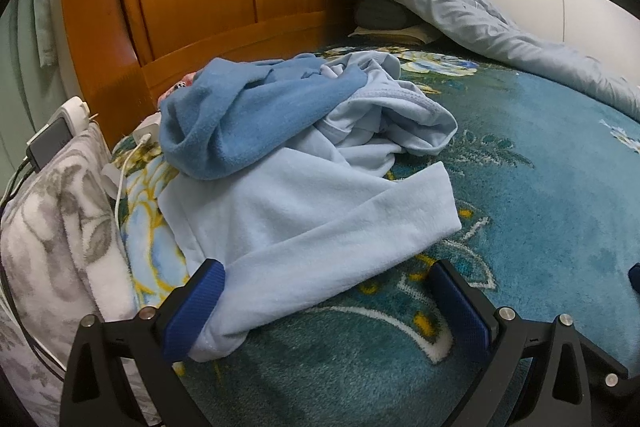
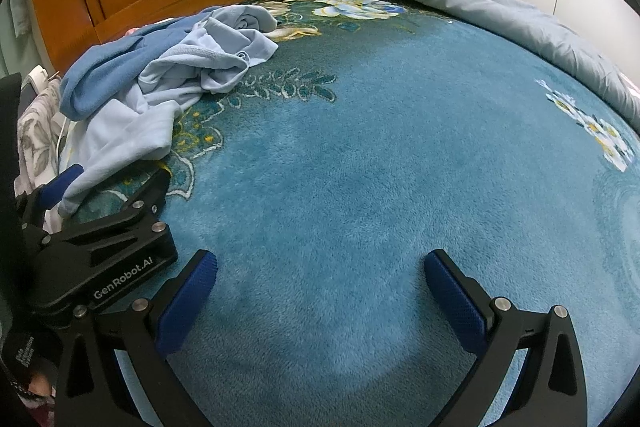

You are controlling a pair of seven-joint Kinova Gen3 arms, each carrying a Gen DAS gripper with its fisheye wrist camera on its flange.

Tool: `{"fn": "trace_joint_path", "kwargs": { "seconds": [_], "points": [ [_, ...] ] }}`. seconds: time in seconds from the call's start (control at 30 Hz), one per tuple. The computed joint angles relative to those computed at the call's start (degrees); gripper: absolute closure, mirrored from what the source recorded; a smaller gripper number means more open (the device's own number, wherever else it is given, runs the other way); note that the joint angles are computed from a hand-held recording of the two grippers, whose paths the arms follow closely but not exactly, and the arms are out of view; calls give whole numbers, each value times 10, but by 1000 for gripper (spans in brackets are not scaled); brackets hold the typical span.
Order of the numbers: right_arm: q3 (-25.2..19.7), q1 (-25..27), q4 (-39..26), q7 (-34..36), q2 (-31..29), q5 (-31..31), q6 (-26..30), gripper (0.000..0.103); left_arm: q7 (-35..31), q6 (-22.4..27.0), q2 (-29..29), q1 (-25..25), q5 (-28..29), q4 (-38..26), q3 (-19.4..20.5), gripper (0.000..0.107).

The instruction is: Fold clothes

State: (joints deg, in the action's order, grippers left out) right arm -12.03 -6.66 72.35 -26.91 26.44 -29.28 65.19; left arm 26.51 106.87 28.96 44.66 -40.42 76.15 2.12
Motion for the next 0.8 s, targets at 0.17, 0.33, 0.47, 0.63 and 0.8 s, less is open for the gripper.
{"fn": "trace_joint_path", "kwargs": {
  "seconds": [0.17, 0.33, 0.47, 0.63, 0.8],
  "points": [
    [0, 0, 1, 1, 0, -1, -1, 0, 4, -1, -2, 2, -2, 4, 1, 4],
    [0, 0, 4, 3, -1, -1, -4, 0, 12, -5, -6, 4, -5, 11, 2, 5],
    [0, 0, 5, 3, -2, -1, -7, 0, 16, -6, -8, 5, -8, 13, 3, 5],
    [1, -3, 7, 1, -4, 3, -10, 0, 33, -18, -17, 9, -13, 23, 5, 4],
    [2, -5, 8, -2, -5, 7, -13, 0, 51, -37, -32, 14, -24, 45, 13, 4]
  ]
}}
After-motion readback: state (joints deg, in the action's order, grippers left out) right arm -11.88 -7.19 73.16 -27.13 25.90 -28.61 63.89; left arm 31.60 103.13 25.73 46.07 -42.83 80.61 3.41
